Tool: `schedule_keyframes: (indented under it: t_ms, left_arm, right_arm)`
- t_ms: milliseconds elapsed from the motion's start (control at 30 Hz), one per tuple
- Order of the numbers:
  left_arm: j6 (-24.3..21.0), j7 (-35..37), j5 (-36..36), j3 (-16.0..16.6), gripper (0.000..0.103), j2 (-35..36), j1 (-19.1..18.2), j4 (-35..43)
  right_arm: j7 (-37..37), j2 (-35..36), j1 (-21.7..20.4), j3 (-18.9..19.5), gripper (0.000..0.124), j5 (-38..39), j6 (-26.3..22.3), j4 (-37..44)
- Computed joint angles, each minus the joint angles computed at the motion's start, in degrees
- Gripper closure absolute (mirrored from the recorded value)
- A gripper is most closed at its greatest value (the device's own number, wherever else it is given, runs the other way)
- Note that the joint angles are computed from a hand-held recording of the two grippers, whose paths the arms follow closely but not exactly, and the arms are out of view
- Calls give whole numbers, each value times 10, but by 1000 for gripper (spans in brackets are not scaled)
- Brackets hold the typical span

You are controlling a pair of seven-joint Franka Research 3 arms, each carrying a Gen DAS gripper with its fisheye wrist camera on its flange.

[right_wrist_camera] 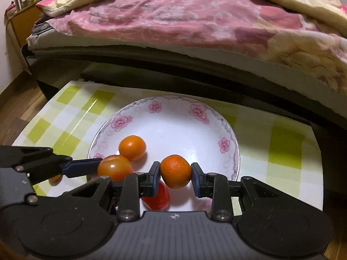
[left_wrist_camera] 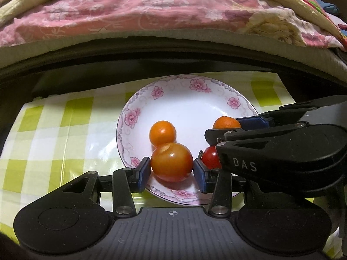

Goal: Organize fruits
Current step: 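Lower the large red tomato into the plate with the left tool while the right tool brings the mandarin, then open the left tool to drop the red tomato while the right tool releases the mandarin, then move the left tool to a tan longan while the right tool grasps a red cherry tomato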

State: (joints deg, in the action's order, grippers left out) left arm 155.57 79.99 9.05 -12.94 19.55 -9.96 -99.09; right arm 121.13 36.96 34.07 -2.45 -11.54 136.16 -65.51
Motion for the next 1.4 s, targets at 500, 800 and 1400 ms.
schedule_keyframes:
  t_ms: [500, 800, 1400]
  left_arm:
    - [0, 6, -17, -5, 39, -6, 7, -2]
    - [-5, 4, -30, -6, 34, -16, 12, -6]
    - [1, -41, 16, 16, 30, -82, 3, -68]
  right_arm:
    - [17, -4, -4, 1, 90, 8, -8, 3]
    - [25, -12, -9, 4, 89, 15, 0, -5]
    - [81, -75, 8, -4, 89, -38, 12, -73]
